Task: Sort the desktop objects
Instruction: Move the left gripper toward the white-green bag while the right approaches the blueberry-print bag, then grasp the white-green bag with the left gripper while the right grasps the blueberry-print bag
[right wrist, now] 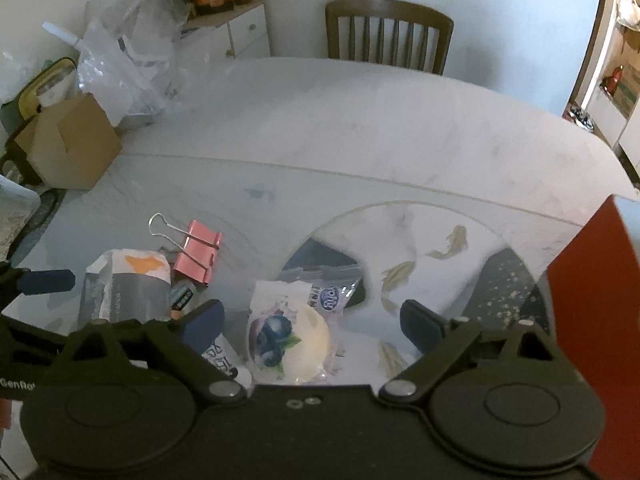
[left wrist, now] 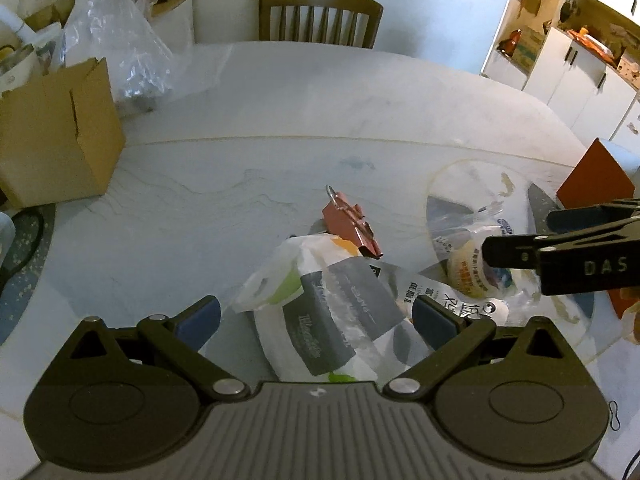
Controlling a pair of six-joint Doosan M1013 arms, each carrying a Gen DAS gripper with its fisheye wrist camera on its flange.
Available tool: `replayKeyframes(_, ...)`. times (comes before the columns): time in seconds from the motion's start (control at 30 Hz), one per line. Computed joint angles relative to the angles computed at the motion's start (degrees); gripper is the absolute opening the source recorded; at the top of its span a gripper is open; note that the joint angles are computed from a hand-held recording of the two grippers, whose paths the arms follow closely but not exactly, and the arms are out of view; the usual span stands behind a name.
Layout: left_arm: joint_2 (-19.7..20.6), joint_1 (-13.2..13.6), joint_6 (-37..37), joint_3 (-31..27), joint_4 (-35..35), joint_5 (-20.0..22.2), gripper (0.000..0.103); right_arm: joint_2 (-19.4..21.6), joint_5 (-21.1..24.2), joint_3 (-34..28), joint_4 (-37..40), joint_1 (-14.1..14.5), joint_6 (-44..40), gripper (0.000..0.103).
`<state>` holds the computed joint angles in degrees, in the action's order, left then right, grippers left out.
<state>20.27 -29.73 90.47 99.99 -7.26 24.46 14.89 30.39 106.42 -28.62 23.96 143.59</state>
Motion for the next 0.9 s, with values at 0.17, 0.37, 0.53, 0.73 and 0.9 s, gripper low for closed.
replayKeyframes(0.17,0.96,0.24,-0.56,-0.91,-0.81,1.49,0.102,1.51,0.59,-1.02,2.70,-0.40,-1.10,0.088)
replayKeyframes(0.37,1.82,0.60,0.94,-1.38,-2.83,3.26,0.102,2.57,1.61,-1.46,5.89,-0.98,-3.22,0.082)
replayKeyframes(0.53,1.97,1.04,2.40,-1.40,-5.18,3.69,0.093,2.37,0.38,-1.17,10.90,-1.78,-6.44,0.073)
replayKeyframes(0.73,1.86,1.42,3.89,-1.21,-7.64,3.82,0.086,2.58,0.53,-1.30,15.35,-2.31,-9.98,0.068)
replayKeyframes(0.9,1.66,1.65,4.56,-0.98,-8.96,3.57,0.081,2.65,0.38,-1.37,17.28,-2.59,-11.16,0.057)
